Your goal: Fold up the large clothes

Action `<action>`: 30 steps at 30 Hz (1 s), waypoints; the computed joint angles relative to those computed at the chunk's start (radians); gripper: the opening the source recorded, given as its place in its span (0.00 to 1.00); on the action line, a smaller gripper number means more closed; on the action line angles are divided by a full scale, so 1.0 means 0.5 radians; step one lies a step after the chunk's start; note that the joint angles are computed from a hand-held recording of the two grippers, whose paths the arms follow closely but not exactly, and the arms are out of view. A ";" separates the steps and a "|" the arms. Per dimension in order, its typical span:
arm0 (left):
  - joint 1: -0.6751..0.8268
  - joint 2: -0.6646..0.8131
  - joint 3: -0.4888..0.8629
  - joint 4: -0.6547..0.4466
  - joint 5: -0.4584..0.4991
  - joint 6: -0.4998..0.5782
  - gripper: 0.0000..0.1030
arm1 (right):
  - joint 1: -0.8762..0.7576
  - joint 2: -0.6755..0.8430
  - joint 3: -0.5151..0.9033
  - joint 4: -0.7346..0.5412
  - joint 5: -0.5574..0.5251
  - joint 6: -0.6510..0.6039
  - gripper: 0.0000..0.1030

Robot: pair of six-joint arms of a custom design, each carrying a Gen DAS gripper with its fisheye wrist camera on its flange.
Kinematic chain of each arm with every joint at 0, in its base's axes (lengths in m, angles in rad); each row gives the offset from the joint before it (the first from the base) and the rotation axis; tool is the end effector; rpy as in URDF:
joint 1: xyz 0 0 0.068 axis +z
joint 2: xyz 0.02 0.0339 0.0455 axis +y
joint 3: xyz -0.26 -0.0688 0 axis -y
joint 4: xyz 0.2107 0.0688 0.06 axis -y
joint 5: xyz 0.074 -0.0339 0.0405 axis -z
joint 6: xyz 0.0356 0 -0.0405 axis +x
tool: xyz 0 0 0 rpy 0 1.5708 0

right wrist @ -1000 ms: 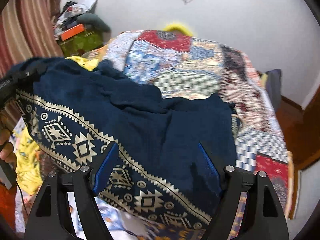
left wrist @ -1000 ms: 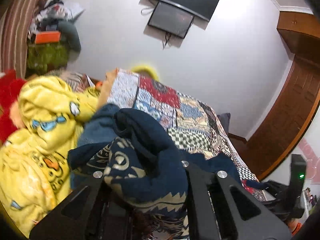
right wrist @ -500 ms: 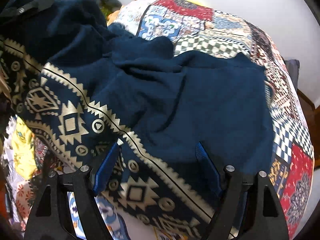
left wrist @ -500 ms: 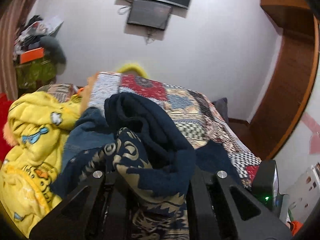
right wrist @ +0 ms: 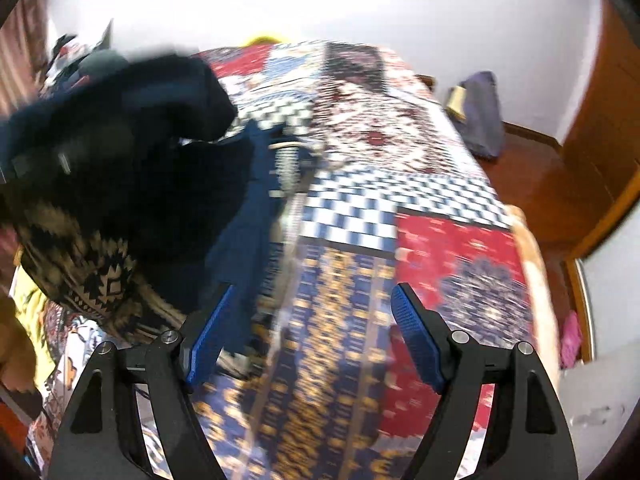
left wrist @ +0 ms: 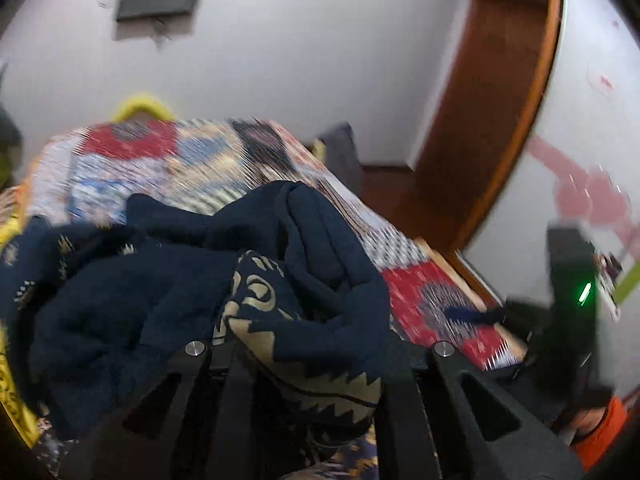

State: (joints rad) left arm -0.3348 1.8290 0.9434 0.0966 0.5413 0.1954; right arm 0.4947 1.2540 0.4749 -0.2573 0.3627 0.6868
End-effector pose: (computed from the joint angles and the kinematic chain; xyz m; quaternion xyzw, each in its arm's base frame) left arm 0.3149 -0.1290 0.1655 0.3317 0.8331 -0.2722 0.3490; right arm 0.1695 0.0771 0.1629 0.1384 0.9398 0.0002 0.3126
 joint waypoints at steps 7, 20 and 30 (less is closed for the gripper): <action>-0.216 0.354 0.140 -0.271 -0.153 0.268 0.07 | -0.109 -0.391 -0.105 -0.257 -0.003 0.055 0.74; -0.106 0.008 -0.140 -0.482 -0.119 0.642 0.54 | 0.094 -0.640 0.028 -0.551 0.189 0.184 0.74; 0.477 -0.546 -0.204 -0.871 0.149 0.902 0.63 | 0.571 -0.439 0.217 -0.611 0.389 0.378 0.74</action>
